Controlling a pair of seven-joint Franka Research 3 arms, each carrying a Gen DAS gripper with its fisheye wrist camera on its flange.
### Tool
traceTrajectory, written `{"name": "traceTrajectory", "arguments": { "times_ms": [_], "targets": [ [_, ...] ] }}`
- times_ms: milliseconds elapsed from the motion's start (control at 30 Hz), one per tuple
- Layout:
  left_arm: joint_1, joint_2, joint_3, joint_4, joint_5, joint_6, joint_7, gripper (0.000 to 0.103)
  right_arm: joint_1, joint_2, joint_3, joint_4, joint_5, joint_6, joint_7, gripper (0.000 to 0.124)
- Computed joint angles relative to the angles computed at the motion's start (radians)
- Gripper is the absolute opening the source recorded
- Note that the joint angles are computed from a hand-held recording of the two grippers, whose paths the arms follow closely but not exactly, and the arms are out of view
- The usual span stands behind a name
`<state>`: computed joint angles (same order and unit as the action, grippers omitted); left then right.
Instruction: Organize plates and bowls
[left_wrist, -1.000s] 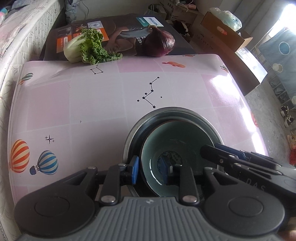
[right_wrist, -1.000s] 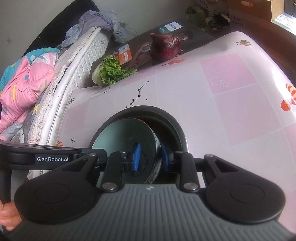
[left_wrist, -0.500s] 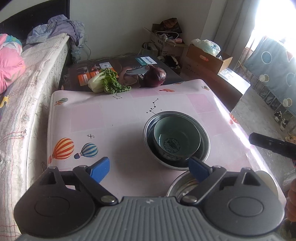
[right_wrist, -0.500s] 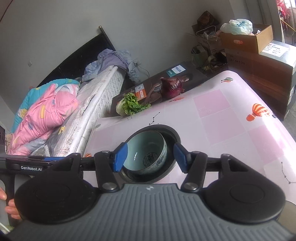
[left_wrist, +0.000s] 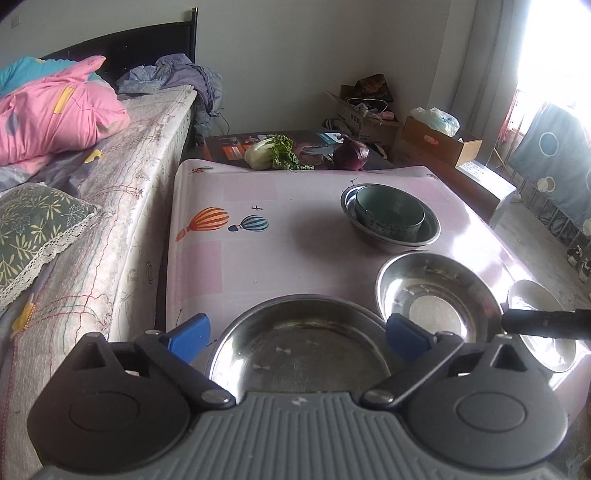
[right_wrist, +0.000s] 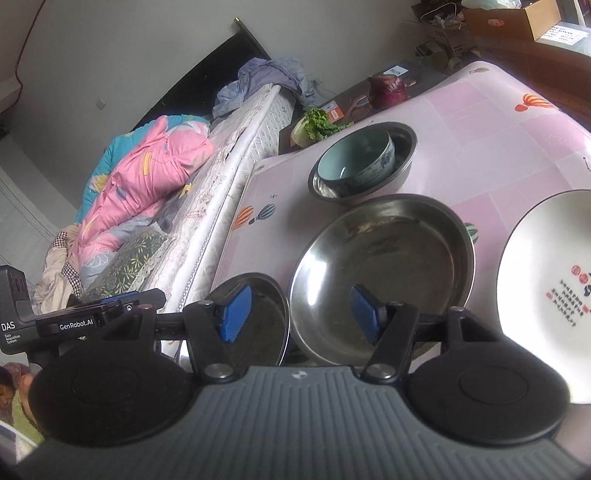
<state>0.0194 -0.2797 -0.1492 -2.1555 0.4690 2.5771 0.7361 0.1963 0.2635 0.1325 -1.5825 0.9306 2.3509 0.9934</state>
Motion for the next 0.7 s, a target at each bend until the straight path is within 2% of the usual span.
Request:
{"name": "traceTrajectory", "arguments": {
  "times_ms": [233, 500, 600, 633, 700],
  "targets": [
    [0.020, -0.051, -0.039, -0.097, 0.111, -0.072, -0.095, 0.102, 0.051, -0.061, 0.011, -0.138, -0.029, -0.023, 0.017, 0.059],
    [0.026, -0.017, -0.063, -0.116, 0.244, -0.134, -0.192, 0.099, 0.118, -0.031, 0.018, -0.159, -0.093, 0.064, 0.119, 0.059],
    [0.008, -0.005, -0.039, -0.119, 0.226, -0.121, -0.178, 0.091, 0.134, -0.009, 0.025, -0.141, -0.124, 0.091, 0.155, 0.058],
    [0.001, -0.002, -0.029, -0.120, 0.206, -0.113, -0.163, 0.085, 0.137, 0.000, 0.027, -0.134, -0.130, 0.097, 0.166, 0.057],
    [-0.009, 0.000, -0.014, -0.124, 0.166, -0.098, -0.136, 0.074, 0.140, 0.014, 0.032, -0.121, -0.142, 0.103, 0.182, 0.048]
  ]
}}
